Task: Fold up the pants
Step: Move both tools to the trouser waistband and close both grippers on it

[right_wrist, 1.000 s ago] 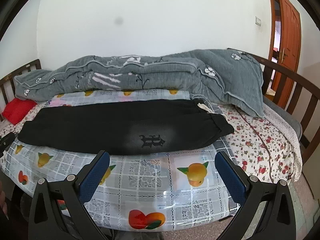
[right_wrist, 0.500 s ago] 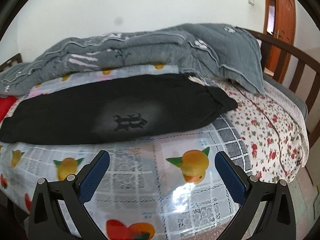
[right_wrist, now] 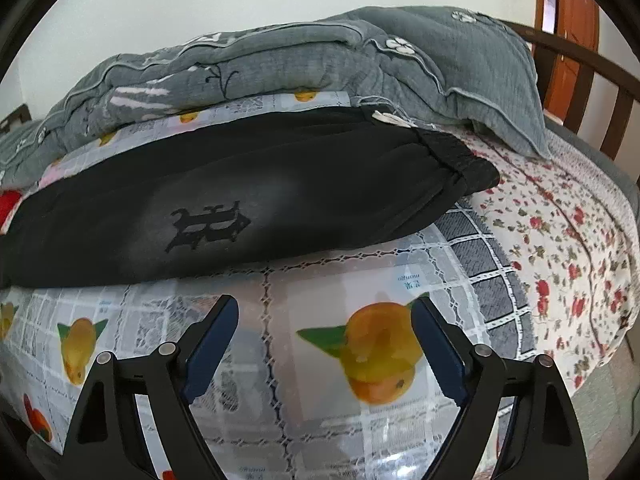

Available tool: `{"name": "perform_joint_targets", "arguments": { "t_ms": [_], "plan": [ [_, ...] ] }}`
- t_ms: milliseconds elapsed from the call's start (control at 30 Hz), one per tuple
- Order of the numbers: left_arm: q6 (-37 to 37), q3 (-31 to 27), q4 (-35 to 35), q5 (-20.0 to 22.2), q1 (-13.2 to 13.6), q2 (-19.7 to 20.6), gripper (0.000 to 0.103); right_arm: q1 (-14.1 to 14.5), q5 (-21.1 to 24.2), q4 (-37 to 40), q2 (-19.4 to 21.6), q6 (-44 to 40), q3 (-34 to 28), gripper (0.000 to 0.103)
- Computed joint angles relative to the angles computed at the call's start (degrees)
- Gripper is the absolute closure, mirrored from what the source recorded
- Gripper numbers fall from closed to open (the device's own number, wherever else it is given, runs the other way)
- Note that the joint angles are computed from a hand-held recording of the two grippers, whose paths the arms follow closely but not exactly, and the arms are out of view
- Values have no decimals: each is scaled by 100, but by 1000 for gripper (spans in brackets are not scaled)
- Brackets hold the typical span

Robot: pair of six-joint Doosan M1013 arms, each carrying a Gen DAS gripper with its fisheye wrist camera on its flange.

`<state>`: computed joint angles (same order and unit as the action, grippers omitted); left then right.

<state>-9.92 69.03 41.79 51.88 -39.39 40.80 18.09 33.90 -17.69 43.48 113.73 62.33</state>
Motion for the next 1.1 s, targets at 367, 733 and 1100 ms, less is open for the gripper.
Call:
{"name": "perform_joint_targets", "arguments": {
  "t_ms": [367, 733, 1100],
  "plan": [
    [-552, 210, 358, -758, 266, -52, 16, -275, -224, 1528, 188, -617, -271, 32],
    [-521, 80, 415, -831, 464, 82, 28, -483, -340, 3238, 447, -1370, -545, 37],
    [-433, -258, 267, -104, 517, 272, 78, -457, -129, 2961, 748, -1005, -1073, 54]
  ]
}}
